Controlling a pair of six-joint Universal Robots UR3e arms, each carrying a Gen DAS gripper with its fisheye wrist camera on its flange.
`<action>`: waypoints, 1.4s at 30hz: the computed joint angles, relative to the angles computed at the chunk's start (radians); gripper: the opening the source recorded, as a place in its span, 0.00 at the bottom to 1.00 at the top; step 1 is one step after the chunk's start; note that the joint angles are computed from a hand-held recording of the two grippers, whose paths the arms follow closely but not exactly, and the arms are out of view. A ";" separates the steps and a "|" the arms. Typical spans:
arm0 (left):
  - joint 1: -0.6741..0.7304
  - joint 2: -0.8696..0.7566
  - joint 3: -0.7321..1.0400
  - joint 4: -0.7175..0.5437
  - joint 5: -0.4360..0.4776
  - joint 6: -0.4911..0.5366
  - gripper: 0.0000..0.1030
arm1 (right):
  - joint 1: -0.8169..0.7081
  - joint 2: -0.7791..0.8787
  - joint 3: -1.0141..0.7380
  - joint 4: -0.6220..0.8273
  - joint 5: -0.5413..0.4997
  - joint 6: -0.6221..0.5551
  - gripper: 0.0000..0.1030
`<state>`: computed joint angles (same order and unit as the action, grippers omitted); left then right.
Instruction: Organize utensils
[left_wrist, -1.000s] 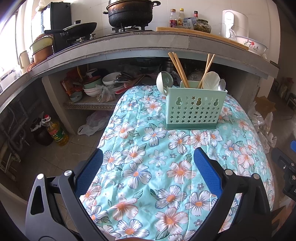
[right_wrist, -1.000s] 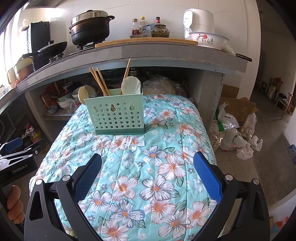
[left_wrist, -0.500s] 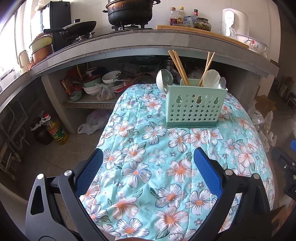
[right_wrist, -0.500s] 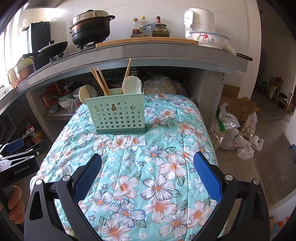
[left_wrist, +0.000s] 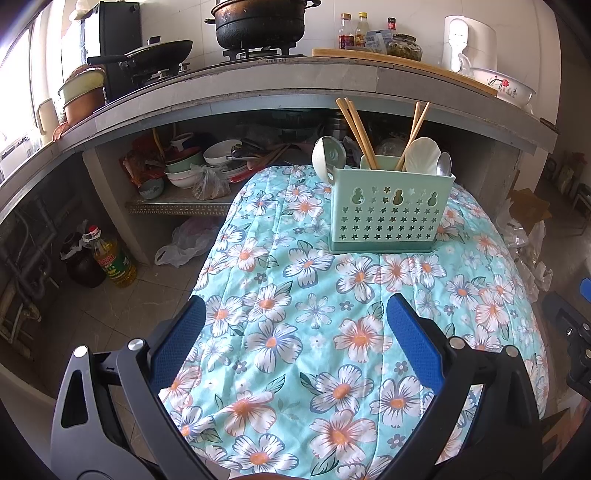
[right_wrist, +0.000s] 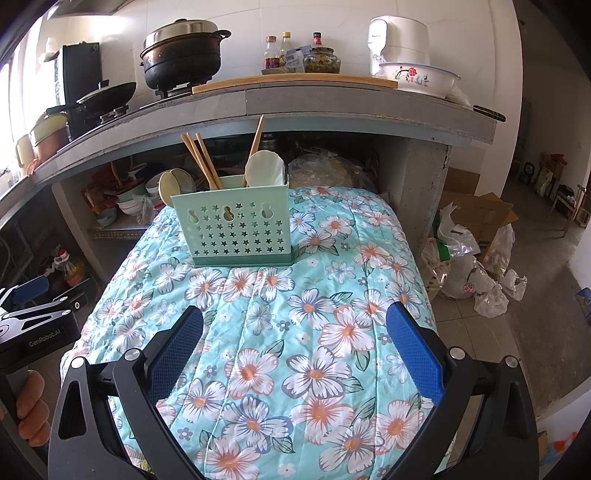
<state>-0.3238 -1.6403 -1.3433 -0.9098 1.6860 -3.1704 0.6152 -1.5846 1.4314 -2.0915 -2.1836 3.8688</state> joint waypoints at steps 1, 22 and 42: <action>0.000 -0.003 0.005 -0.003 0.000 0.001 0.92 | -0.001 -0.001 0.002 -0.001 0.002 0.000 0.94; 0.002 -0.001 0.001 -0.005 0.001 0.001 0.92 | -0.003 -0.003 0.000 0.001 0.005 -0.001 0.94; 0.001 0.003 -0.009 -0.001 0.002 0.001 0.92 | -0.003 0.001 -0.003 0.002 0.006 0.001 0.94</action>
